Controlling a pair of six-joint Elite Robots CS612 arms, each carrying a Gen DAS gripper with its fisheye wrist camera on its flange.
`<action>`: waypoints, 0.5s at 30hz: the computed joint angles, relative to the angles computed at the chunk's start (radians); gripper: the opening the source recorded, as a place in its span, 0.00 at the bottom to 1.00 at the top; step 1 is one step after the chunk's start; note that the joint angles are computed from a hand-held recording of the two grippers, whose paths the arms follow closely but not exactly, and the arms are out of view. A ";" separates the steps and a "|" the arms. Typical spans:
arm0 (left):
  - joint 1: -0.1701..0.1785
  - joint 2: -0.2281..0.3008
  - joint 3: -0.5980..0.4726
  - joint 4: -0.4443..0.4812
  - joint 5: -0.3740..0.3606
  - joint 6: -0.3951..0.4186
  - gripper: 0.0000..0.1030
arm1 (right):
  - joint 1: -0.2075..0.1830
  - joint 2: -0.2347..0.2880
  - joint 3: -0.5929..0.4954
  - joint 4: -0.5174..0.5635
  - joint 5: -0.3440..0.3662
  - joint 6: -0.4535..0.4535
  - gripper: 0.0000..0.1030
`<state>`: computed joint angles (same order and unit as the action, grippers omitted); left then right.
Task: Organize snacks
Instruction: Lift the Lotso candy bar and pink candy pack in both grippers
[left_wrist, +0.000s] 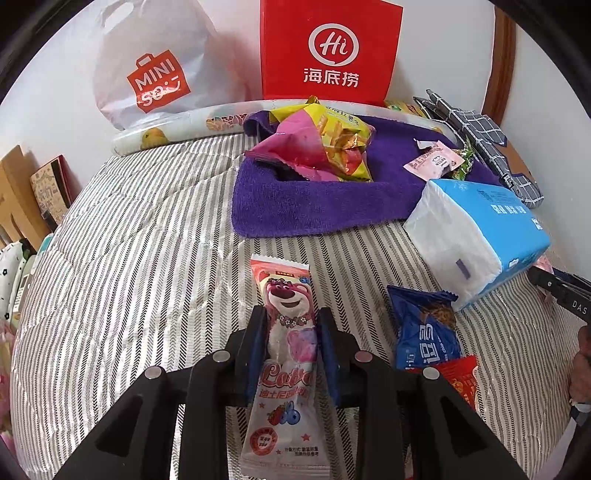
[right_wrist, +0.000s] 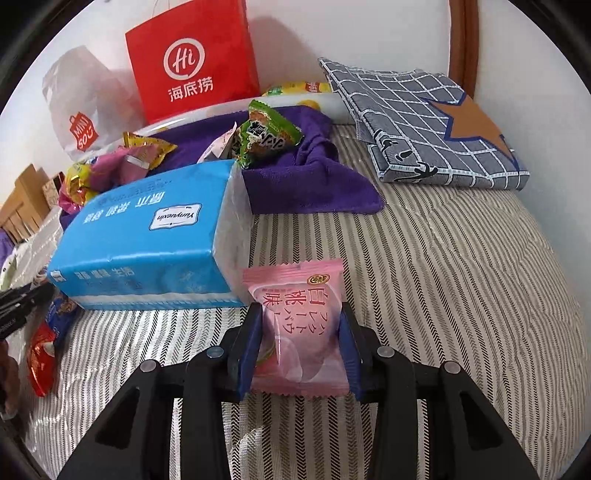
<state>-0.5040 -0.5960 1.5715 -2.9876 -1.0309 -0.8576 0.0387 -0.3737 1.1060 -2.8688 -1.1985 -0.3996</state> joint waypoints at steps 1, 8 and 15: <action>0.000 0.000 0.001 -0.003 -0.001 0.001 0.26 | 0.003 -0.001 0.002 -0.005 -0.011 -0.005 0.40; 0.002 0.002 0.005 -0.033 -0.017 0.002 0.29 | 0.001 0.000 0.001 -0.002 -0.004 -0.002 0.40; 0.002 0.001 0.004 -0.022 -0.012 0.004 0.29 | 0.001 0.000 0.001 -0.003 -0.004 -0.003 0.40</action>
<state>-0.5025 -0.5950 1.5752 -3.0094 -1.0430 -0.8532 0.0400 -0.3738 1.1073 -2.8715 -1.2028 -0.4027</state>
